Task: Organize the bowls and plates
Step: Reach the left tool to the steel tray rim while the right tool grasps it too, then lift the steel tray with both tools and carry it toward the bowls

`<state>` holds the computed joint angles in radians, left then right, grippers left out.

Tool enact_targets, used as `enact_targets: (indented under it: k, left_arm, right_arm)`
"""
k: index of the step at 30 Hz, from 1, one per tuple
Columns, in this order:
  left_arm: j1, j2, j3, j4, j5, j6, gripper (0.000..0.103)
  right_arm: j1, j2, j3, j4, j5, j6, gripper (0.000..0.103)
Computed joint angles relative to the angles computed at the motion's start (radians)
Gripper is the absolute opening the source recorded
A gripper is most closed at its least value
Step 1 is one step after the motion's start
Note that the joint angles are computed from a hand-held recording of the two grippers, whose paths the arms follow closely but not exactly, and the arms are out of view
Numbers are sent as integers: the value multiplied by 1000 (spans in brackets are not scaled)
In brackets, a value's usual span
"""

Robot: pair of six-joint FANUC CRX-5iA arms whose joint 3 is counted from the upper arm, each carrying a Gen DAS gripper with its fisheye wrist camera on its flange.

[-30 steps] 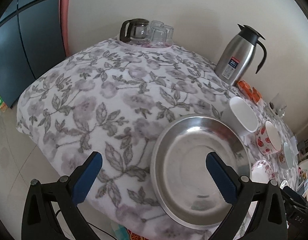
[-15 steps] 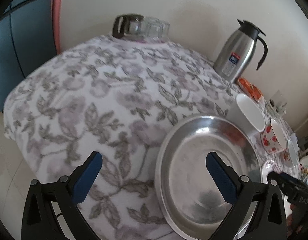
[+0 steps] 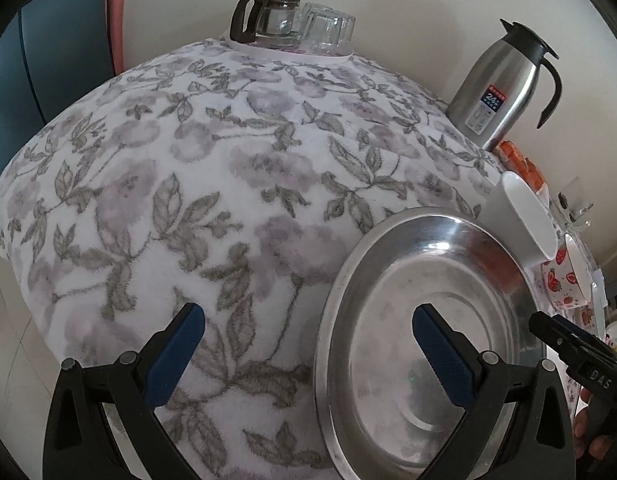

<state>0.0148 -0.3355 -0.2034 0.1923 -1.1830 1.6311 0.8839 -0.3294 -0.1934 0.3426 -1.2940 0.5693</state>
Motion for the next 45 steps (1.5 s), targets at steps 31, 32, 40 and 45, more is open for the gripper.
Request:
enact_targets:
  k: [31, 32, 40, 45]
  left_arm:
    - [21, 20, -45, 132, -43, -99, 50]
    - [19, 22, -42, 130, -46, -98, 49]
    - [29, 20, -42, 132, -56, -93, 37]
    - [36, 15, -41, 131, -62, -91, 34]
  right_arm:
    - [-69, -26, -8, -136, 48, 35, 27]
    - [-71, -31, -11, -140, 52, 34, 27]
    - [-69, -44, -13, -150, 53, 23, 27]
    - [-65, -47, -9, -155, 49, 20, 27]
